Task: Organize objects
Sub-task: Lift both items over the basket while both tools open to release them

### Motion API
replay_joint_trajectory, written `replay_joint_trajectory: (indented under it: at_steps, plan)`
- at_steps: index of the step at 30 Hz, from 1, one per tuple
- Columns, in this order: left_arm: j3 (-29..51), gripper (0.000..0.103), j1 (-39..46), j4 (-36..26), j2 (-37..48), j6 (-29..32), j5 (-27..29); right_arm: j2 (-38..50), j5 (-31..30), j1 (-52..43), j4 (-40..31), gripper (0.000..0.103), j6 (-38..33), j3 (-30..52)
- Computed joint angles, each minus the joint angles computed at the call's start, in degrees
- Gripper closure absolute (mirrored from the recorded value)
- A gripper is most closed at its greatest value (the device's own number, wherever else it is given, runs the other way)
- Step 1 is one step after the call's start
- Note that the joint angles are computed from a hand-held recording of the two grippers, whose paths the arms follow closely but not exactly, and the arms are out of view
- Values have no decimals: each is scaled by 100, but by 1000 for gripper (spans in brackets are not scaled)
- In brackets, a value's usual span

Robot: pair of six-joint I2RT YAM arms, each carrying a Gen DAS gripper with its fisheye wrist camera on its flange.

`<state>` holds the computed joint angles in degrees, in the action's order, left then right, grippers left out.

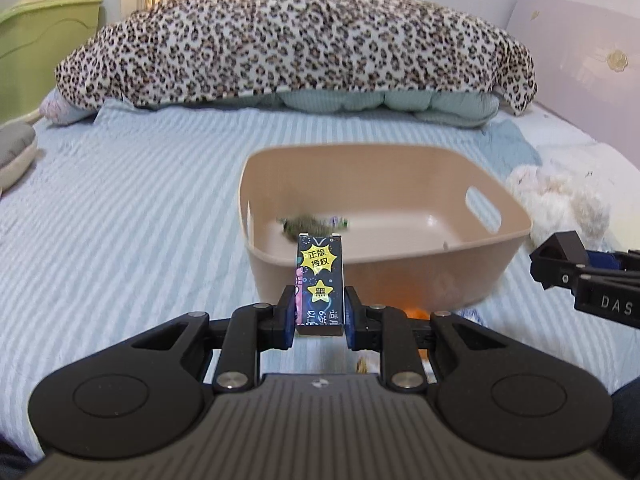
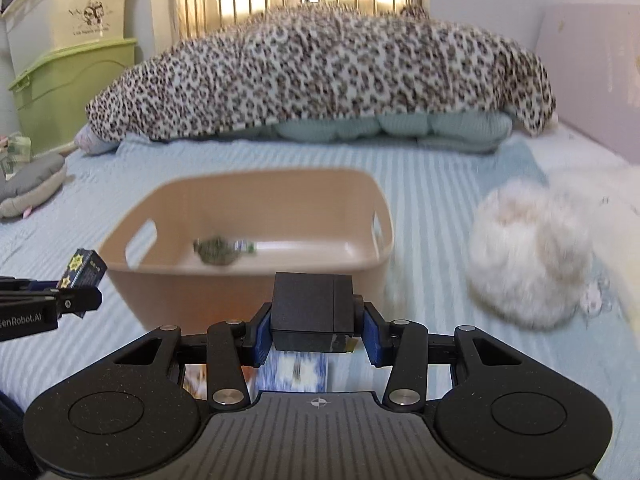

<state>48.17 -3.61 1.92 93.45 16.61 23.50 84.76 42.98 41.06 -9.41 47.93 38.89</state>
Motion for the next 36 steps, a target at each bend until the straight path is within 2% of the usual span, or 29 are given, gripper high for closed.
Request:
replay_joint_trajectory:
  at_steps: [10,18,23,30,36]
  plan:
    - [780,78,-561,382,483,-385,-344,-32,-132,-705,740,61,-1184,399]
    - [1743,78,-1072,443,1470,-482,-908,864,-631,-1355,1063,61,-2085,1190]
    - [2505,78,-1299,18,2289,-459,-1416,1564,-958,-1651,1060,61,-2300,1642]
    - [3031,78,-1287,-290,2961,-395,-1555,2421,-1392,-1964,949,61,-2402,2145]
    - [3353,78,-1293,-661,3236,-365,-1659,2892,-1507,-1954,878,61,-2452,2363]
